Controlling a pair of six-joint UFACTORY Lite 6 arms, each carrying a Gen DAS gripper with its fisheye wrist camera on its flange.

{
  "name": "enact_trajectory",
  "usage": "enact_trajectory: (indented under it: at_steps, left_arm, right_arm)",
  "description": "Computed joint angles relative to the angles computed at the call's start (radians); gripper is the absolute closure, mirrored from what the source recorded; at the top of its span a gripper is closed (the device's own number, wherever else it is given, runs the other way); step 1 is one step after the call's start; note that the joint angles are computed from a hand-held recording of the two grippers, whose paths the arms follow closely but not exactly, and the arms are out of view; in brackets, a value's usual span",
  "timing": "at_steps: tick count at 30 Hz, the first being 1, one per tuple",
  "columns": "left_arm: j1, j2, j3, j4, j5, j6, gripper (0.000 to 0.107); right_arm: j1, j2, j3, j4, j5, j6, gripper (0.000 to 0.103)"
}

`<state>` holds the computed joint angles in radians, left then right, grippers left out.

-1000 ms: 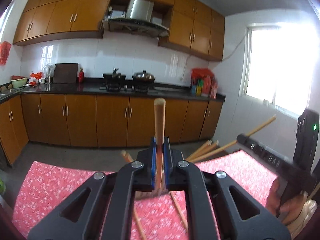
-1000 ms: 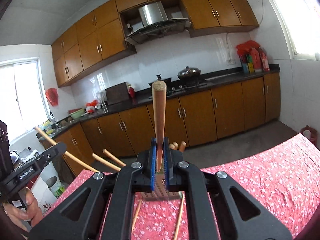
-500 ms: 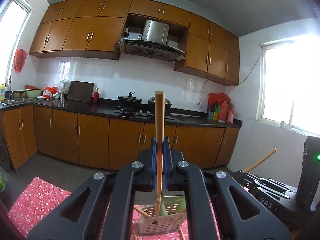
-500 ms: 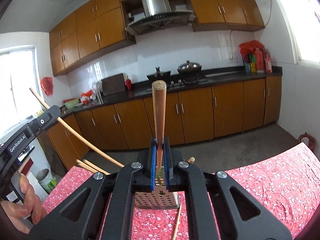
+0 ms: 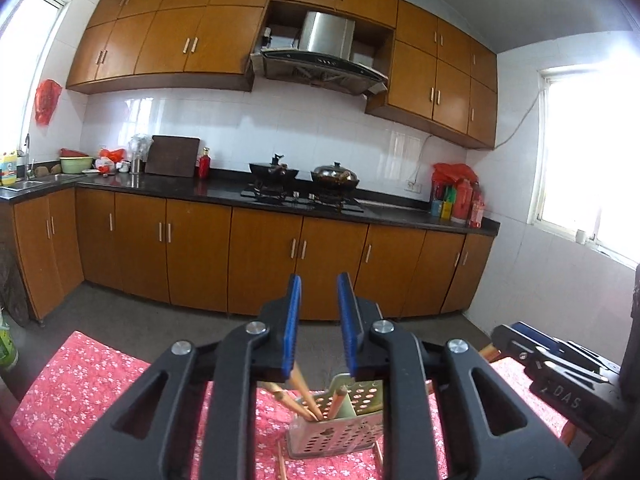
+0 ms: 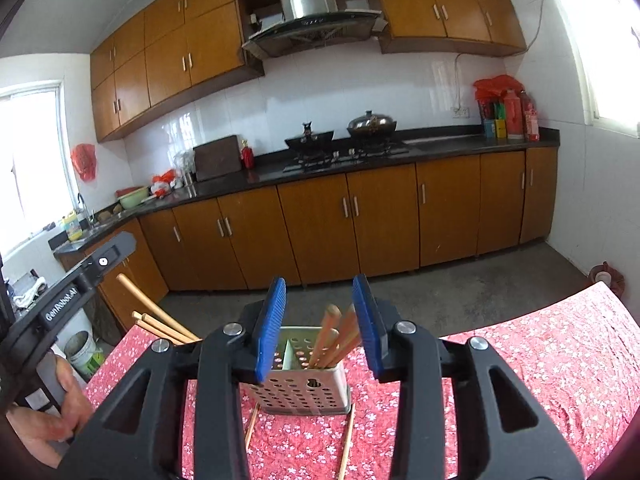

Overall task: Organize utensils
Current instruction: 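Open the right tool to drop its chopstick into the holder while the left tool opens too, then lower the right tool and grasp a chopstick while the left tool lowers toward another chopstick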

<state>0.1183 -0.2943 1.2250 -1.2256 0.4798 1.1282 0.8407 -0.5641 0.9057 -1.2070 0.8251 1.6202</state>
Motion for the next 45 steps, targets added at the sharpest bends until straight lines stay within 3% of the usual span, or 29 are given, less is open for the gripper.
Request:
enact_trajectory:
  at_steps: [9, 13, 18, 23, 27, 28, 30, 32, 38, 42, 45]
  left_arm:
    - [0.374, -0.156, -0.141, -0.046, 0.292, 0.108, 0.073]
    - [0.545, -0.180, -0.290, -0.038, 0.385, 0.243, 0.072]
    - [0.598, -0.139, -0.465, 0.011, 0.341, 0.404, 0.072]
    - [0.559, -0.112, -0.594, 0.062, 0.296, 0.460, 0.072]
    - [0.520, -0.138, -0.674, 0.097, 0.288, 0.446, 0.072]
    - [0.511, -0.138, -0.692, 0.101, 0.288, 0.449, 0.072]
    - [0.474, -0.153, -0.718, 0.112, 0.273, 0.431, 0.072]
    - [0.424, -0.183, -0.751, 0.132, 0.251, 0.396, 0.072]
    - [0.258, -0.193, -0.813, 0.167, 0.154, 0.301, 0.072]
    - [0.127, -0.172, -0.844, 0.183, 0.029, 0.246, 0.073]
    - [0.060, -0.150, -0.861, 0.154, -0.072, 0.253, 0.091]
  right_arm:
    - [0.218, -0.198, -0.137, 0.010, 0.325, 0.041, 0.065]
    - [0.198, -0.287, -0.311, 0.102, 0.298, 0.082, 0.065]
    - [0.124, -0.288, -0.531, 0.214, 0.050, 0.190, 0.065]
    - [0.195, 0.019, -0.563, 0.099, -0.163, 0.454, 0.066]
    - [0.214, 0.225, -0.514, 0.007, -0.242, 0.595, 0.070]
    - [0.215, 0.240, -0.517, 0.004, -0.245, 0.604, 0.072]
    - [0.221, 0.279, -0.500, 0.007, -0.226, 0.607, 0.089]
    - [0.225, 0.265, -0.515, 0.036, -0.199, 0.585, 0.096]
    - [0.160, 0.056, -0.639, 0.135, -0.163, 0.538, 0.096]
    - [0.160, -0.015, -0.670, 0.184, -0.134, 0.486, 0.096]
    - [0.162, -0.012, -0.668, 0.180, -0.135, 0.488, 0.096]
